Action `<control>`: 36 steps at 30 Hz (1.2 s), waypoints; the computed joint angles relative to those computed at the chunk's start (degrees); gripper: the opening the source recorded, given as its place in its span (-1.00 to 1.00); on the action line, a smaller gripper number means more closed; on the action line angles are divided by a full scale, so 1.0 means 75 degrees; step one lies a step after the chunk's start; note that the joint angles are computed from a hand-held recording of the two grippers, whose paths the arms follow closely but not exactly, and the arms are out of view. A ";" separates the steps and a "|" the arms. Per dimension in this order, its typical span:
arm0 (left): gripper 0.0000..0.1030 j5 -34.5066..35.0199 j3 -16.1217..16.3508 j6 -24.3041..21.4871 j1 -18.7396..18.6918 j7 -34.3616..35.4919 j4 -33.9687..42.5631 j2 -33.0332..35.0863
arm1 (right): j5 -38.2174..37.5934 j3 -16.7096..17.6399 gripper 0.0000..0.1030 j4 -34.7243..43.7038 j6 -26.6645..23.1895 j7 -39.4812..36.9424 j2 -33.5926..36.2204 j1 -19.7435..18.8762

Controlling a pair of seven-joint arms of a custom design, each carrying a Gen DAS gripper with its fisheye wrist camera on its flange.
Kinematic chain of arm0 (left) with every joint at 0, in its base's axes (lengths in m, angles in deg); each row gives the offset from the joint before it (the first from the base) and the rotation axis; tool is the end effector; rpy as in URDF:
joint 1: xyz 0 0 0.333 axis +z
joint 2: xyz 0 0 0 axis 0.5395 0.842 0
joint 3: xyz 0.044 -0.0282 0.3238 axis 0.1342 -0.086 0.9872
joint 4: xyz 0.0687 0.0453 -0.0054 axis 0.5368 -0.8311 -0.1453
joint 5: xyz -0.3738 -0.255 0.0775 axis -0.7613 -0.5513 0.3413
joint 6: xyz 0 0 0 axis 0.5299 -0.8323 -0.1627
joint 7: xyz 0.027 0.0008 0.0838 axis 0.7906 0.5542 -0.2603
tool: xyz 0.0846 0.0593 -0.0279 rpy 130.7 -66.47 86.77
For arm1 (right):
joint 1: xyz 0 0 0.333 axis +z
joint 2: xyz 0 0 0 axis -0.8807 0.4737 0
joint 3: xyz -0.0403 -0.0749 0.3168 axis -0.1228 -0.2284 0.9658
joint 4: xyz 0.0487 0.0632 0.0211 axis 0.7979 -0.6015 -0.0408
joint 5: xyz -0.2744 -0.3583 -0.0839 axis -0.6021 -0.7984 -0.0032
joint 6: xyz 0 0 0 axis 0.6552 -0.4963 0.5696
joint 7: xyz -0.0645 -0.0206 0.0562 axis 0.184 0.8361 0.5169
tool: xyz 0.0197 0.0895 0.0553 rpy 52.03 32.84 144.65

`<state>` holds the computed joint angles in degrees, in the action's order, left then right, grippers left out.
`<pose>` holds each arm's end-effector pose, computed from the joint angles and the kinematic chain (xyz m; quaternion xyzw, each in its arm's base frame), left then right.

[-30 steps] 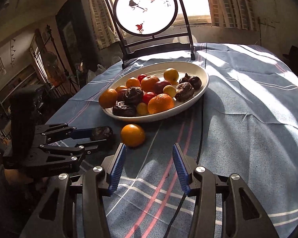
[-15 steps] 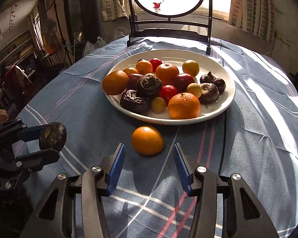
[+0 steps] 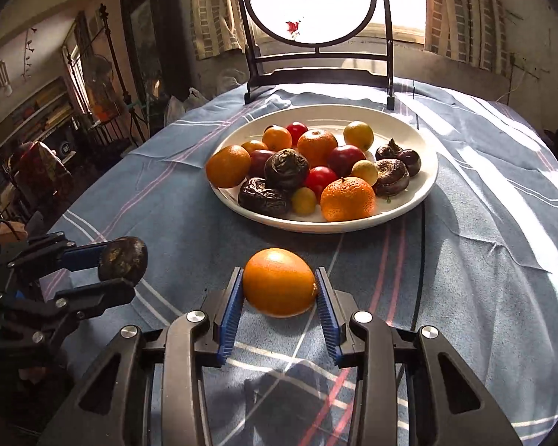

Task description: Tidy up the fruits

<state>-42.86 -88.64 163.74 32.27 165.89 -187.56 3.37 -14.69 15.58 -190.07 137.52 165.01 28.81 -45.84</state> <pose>0.6553 -0.2187 0.4056 -0.4668 0.7858 -0.3776 0.1481 0.6580 0.2337 0.4039 -0.7116 0.5718 -0.1769 0.3680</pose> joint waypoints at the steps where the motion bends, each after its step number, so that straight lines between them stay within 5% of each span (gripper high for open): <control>1: -0.18 0.0000 -0.0007 -0.0008 -0.0002 0.0003 0.0017 0.0021 | 0.0554 0.0521 -0.26 -0.0153 0.0122 -0.0556 -0.0122 -0.0466; 3: -0.18 0.0021 -0.0022 -0.0030 -0.0009 -0.0009 0.0079 0.0079 | 0.1381 0.1063 -0.26 -0.0347 0.0230 -0.1393 -0.0305 -0.0932; 6: -0.18 0.0207 -0.0006 -0.0081 -0.0051 -0.0196 0.0243 0.0211 | 0.1073 0.0470 -0.26 -0.0485 0.0280 -0.1074 -0.0454 -0.0401; 15: -0.18 0.1341 0.0013 -0.0161 -0.0128 -0.1066 0.1436 0.0953 | 0.1014 0.0090 -0.26 0.0514 0.0005 -0.0714 0.0104 -0.0308; 20: -0.17 0.3092 0.0642 -0.0536 -0.0749 -0.2470 0.3277 0.2107 | -0.0059 -0.0686 -0.26 0.2043 -0.0665 0.0482 0.1012 0.0068; 24: -0.16 0.4199 0.1161 -0.1532 -0.1243 -0.3667 0.5385 0.3406 | -0.0810 -0.1068 -0.25 0.3638 -0.1392 0.1343 0.2044 0.0164; 26: 0.09 0.4702 0.1376 -0.2077 -0.1462 -0.4185 0.6444 0.4060 | -0.0847 -0.0845 -0.23 0.4401 -0.1792 0.1325 0.2534 -0.0076; 28: 0.33 0.5203 0.1685 -0.2225 -0.1699 -0.4841 0.7040 0.4440 | -0.1127 -0.1113 -0.04 0.4693 -0.1776 0.1781 0.2748 0.0094; 32: 0.71 0.5374 0.1345 -0.1804 -0.1332 -0.5243 0.6333 0.4038 | -0.1028 -0.0679 0.05 0.3845 -0.1238 0.1603 0.2184 -0.0165; 36: 0.90 0.5598 0.0959 -0.0867 -0.0842 -0.5302 0.4468 0.2932 | -0.1060 -0.0622 0.43 0.2252 -0.0535 0.1381 0.1140 -0.0052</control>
